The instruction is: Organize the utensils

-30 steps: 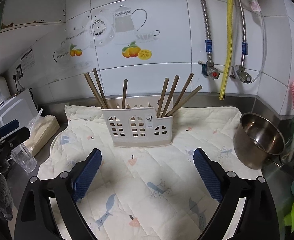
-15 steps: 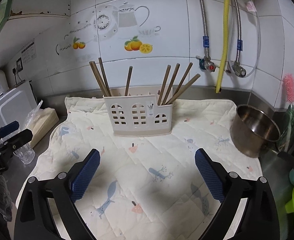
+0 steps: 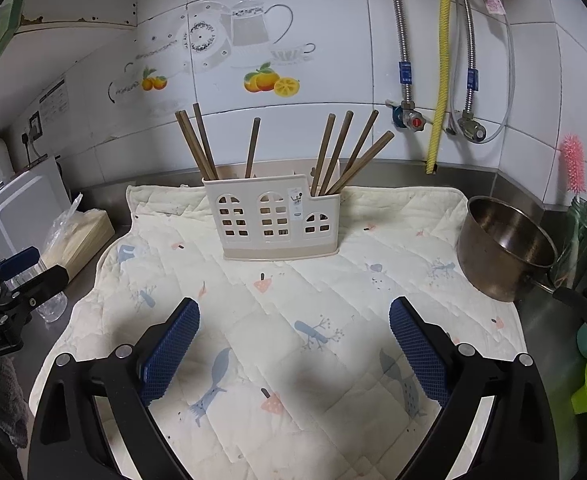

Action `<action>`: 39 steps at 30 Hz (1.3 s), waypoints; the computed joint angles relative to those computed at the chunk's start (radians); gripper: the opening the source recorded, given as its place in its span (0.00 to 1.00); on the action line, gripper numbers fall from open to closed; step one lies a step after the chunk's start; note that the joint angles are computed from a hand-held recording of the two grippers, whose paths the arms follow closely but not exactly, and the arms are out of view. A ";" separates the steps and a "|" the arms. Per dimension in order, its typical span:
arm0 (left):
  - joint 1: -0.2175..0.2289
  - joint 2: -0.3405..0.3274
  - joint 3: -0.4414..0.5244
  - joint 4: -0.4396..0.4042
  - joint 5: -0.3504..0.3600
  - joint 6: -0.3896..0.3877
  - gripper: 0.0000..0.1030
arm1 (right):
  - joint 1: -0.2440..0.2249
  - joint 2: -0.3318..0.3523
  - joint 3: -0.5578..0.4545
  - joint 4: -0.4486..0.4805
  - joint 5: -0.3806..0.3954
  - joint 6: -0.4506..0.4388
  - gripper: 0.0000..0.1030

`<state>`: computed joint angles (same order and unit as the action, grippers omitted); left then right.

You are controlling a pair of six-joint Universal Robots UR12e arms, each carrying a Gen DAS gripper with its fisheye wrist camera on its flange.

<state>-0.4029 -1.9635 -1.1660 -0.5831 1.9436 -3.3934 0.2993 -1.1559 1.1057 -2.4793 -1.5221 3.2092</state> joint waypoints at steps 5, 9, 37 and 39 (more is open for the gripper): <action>-0.002 -0.001 0.000 -0.003 0.002 0.000 0.95 | 0.001 -0.001 0.000 -0.001 -0.002 -0.003 0.90; -0.001 -0.003 0.003 -0.014 0.001 -0.004 0.95 | 0.004 0.000 -0.001 0.003 -0.013 -0.012 0.91; 0.000 -0.006 0.007 -0.036 -0.005 0.001 0.95 | 0.010 0.002 0.001 0.011 -0.017 -0.021 0.91; 0.000 -0.006 0.006 -0.036 -0.006 0.002 0.95 | 0.010 0.004 -0.002 0.013 -0.017 -0.023 0.91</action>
<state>-0.4025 -1.9697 -1.1599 -0.6190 1.9373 -3.3912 0.3094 -1.1516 1.1039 -2.4662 -1.5389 3.1863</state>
